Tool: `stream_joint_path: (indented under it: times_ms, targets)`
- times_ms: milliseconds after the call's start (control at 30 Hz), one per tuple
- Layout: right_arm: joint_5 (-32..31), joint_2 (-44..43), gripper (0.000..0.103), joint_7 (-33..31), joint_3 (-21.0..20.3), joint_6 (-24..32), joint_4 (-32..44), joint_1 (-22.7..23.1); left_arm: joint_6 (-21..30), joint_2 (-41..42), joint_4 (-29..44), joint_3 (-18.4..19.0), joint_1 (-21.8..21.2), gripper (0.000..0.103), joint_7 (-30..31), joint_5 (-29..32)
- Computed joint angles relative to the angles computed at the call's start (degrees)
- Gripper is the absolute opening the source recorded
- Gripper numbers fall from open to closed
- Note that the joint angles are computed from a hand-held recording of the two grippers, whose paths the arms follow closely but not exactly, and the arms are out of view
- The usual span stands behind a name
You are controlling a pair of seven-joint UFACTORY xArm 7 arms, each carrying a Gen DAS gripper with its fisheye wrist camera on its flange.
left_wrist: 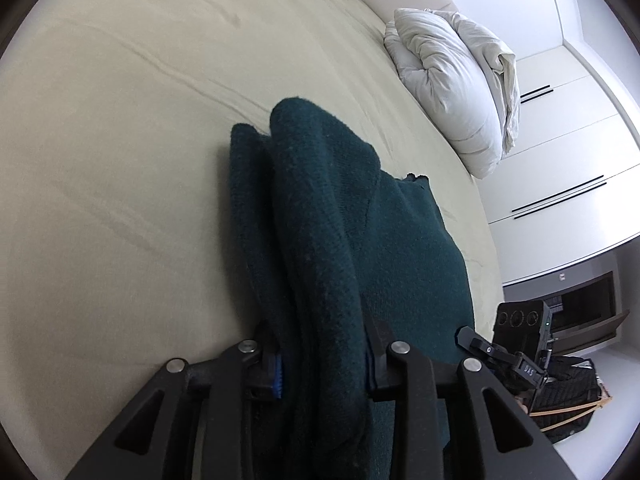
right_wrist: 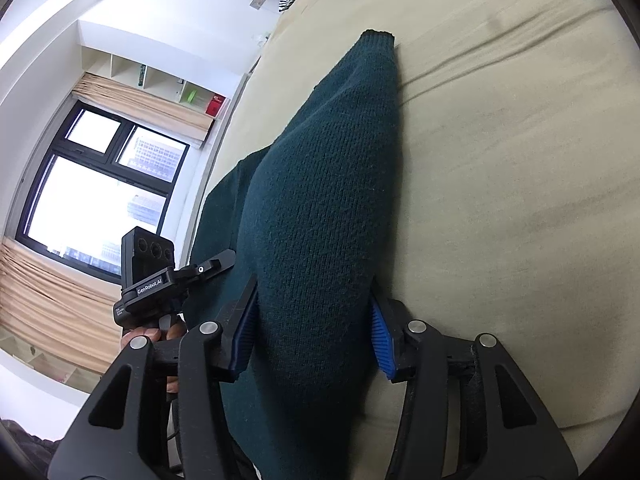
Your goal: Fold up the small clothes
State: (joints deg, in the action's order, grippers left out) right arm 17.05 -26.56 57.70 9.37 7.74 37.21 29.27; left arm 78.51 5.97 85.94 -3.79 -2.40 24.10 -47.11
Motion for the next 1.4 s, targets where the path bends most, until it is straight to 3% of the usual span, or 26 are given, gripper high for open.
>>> stream_joint_path:
  times_ms: [133, 267, 333, 400, 433, 600, 633, 733, 767, 867, 967, 1100, 1200, 1300, 1400]
  targets:
    - [-1.90, -4.66, 0.050, 3.82, 2.98, 3.00, -2.10, -3.91, -6.07, -7.09, -4.43, 0.15, -1.31, 0.033, 3.03, 4.88]
    - [-7.00, -12.59, 0.050, 12.23, 8.45, 11.46, -2.83, -11.51, -10.61, -13.95, -9.13, 2.19, -2.36, 0.041, 6.26, 5.46]
    - [-10.47, -16.75, 0.052, 15.99, 10.41, 19.71, -1.37, -14.71, -12.97, -17.12, -11.14, 2.97, -3.02, 0.051, 7.31, 5.55]
    - [-14.11, -18.84, 0.052, 18.14, 12.10, 26.20, 1.36, -16.79, -18.38, -21.23, -14.17, 2.83, -3.95, 0.067, 8.04, 7.34]
    - [-16.22, -19.06, 0.052, 18.74, 13.23, 29.27, 3.57, -17.82, -21.96, -23.74, -16.08, 2.72, -4.66, 0.069, 9.05, 7.92]
    - [-28.60, -17.32, 0.052, 16.55, 20.00, 49.04, 18.23, -22.72, -36.94, -32.50, -22.21, 2.79, -8.59, 0.103, 13.03, 8.24]
    - [-31.57, -15.62, 0.056, 15.97, 22.44, 52.20, 22.19, -24.25, -40.58, -34.20, -23.56, 2.97, -9.69, 0.103, 14.25, 7.62]
    - [-41.43, -12.62, 0.092, 15.69, 30.47, 59.70, 32.20, -29.86, -47.89, -37.05, -24.87, 2.18, -11.17, 0.103, 13.94, 9.38]
    - [-43.99, -12.29, 0.098, 15.73, 32.55, 60.68, 34.24, -31.52, -48.56, -37.23, -24.59, 1.83, -10.98, 0.103, 12.56, 10.87]
    - [-49.47, -11.37, 0.103, 14.79, 39.70, 65.50, 41.55, -38.62, -51.99, -38.24, -24.36, 1.86, -11.77, 0.103, 10.16, 13.58]
    - [-50.05, -11.70, 0.103, 11.58, 43.21, 66.74, 46.11, -43.76, -57.11, -38.72, -24.48, 1.37, -11.94, 0.103, 8.09, 16.93]
    - [-48.10, -12.93, 0.103, 7.87, 44.74, 67.16, 50.37, -47.62, -59.25, -40.37, -25.27, 0.87, -10.68, 0.103, 3.65, 21.61]
    - [-44.15, -12.29, 0.103, 5.61, 46.13, 69.34, 54.19, -50.18, -51.71, -39.40, -23.01, 1.76, -10.38, 0.103, 0.05, 25.31]
    - [-40.38, -11.79, 0.103, 4.72, 48.85, 70.63, 56.85, -53.47, -51.13, -39.36, -24.22, 0.82, -10.06, 0.103, -2.61, 30.06]
    - [-36.35, -11.68, 0.103, 3.56, 51.37, 73.58, 58.41, -56.43, -45.02, -37.72, -23.64, 0.54, -9.72, 0.103, -6.06, 33.76]
